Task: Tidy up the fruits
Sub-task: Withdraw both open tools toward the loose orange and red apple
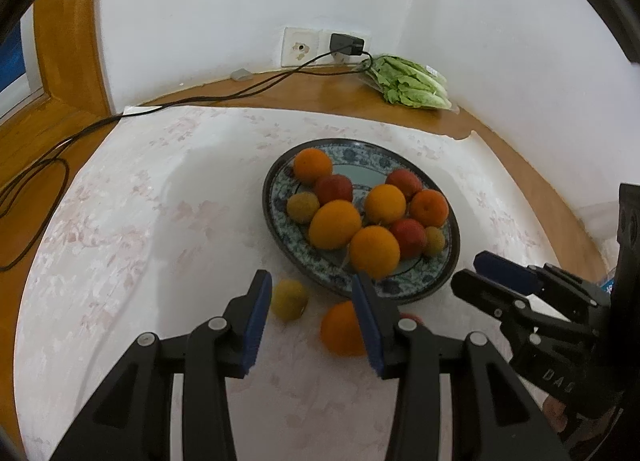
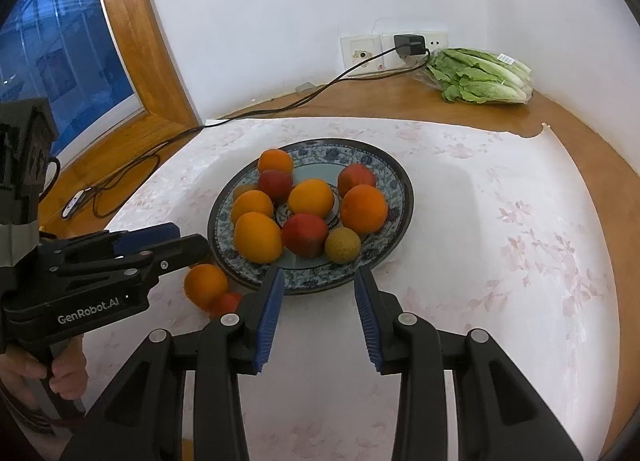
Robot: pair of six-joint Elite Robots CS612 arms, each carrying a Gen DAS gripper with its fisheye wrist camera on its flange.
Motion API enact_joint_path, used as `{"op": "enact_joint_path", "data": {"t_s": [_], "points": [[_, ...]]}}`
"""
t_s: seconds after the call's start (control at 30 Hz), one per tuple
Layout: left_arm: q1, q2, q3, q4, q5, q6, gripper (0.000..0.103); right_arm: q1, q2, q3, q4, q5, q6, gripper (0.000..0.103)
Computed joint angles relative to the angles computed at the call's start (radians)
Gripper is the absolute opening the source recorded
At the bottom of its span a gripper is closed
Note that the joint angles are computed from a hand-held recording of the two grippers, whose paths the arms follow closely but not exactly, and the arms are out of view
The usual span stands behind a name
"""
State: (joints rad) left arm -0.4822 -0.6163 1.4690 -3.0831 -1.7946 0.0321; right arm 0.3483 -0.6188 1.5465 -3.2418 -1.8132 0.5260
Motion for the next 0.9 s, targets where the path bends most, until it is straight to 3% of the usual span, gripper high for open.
{"op": "enact_joint_path", "data": {"t_s": [0.9], "points": [[-0.004,-0.025,0.057,0.023,-0.059,0.012,0.044,0.013,-0.017,0.042,-0.032,-0.001,0.036,0.038]]}}
